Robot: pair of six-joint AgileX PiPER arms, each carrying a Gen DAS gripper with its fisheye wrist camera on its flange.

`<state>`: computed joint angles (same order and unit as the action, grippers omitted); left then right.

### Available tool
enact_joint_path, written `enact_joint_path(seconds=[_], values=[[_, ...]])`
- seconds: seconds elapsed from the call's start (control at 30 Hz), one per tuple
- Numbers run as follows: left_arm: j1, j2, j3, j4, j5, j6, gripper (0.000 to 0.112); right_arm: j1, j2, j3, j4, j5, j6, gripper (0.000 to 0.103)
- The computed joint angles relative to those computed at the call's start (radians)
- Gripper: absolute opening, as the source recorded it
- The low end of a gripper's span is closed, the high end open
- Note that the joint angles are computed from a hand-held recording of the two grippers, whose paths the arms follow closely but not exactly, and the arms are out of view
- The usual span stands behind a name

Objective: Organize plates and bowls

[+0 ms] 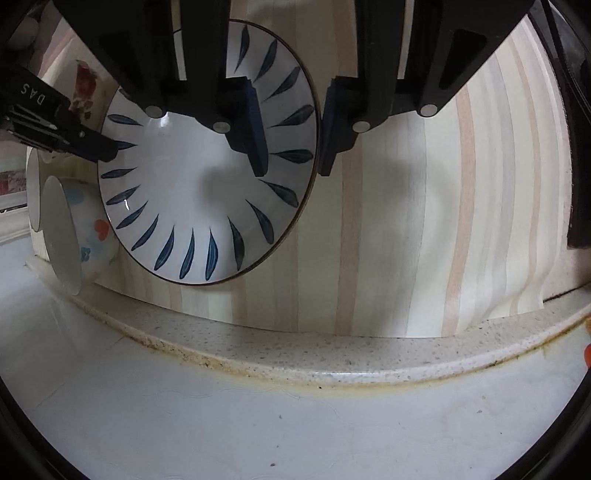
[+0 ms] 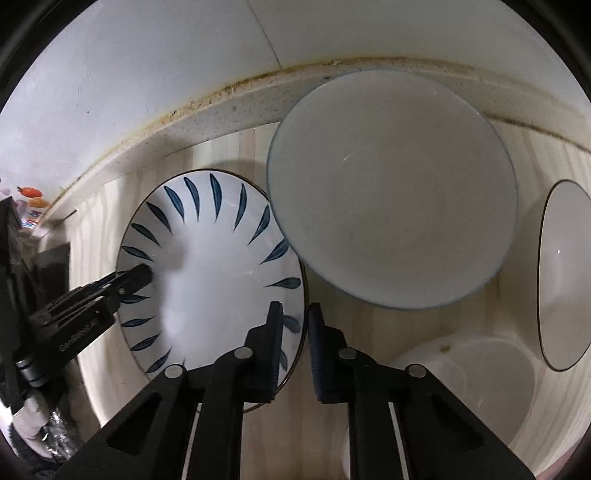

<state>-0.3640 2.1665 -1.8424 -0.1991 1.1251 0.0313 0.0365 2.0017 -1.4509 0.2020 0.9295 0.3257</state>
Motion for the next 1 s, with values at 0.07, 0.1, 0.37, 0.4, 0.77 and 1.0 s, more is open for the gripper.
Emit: enact_joint_path(seconds=[0.07, 0.1, 0.37, 0.4, 0.77, 1.0], values=[[-0.011, -0.007, 0.019, 0.008, -0.018, -0.011, 0.023, -0.004, -0.008, 0.019, 0.010, -0.021, 0.000, 0.014], [-0.013, -0.013, 0.031, 0.011, -0.026, -0.016, 0.023, -0.007, -0.013, 0.032, 0.021, -0.033, -0.009, 0.014], [-0.010, -0.144, 0.185, 0.008, -0.084, -0.038, 0.022, -0.006, -0.073, 0.082, 0.061, -0.044, -0.064, 0.014], [-0.011, -0.167, 0.207, 0.006, -0.086, -0.041, 0.022, -0.007, -0.087, 0.092, 0.070, -0.041, -0.073, 0.014], [-0.057, -0.513, 0.420, 0.005, -0.048, -0.110, 0.022, -0.034, -0.398, 0.321, 0.152, 0.024, -0.190, 0.014], [-0.167, -0.730, 0.541, 0.031, 0.001, -0.214, 0.022, -0.093, -0.684, 0.512, 0.143, 0.132, -0.239, 0.014]])
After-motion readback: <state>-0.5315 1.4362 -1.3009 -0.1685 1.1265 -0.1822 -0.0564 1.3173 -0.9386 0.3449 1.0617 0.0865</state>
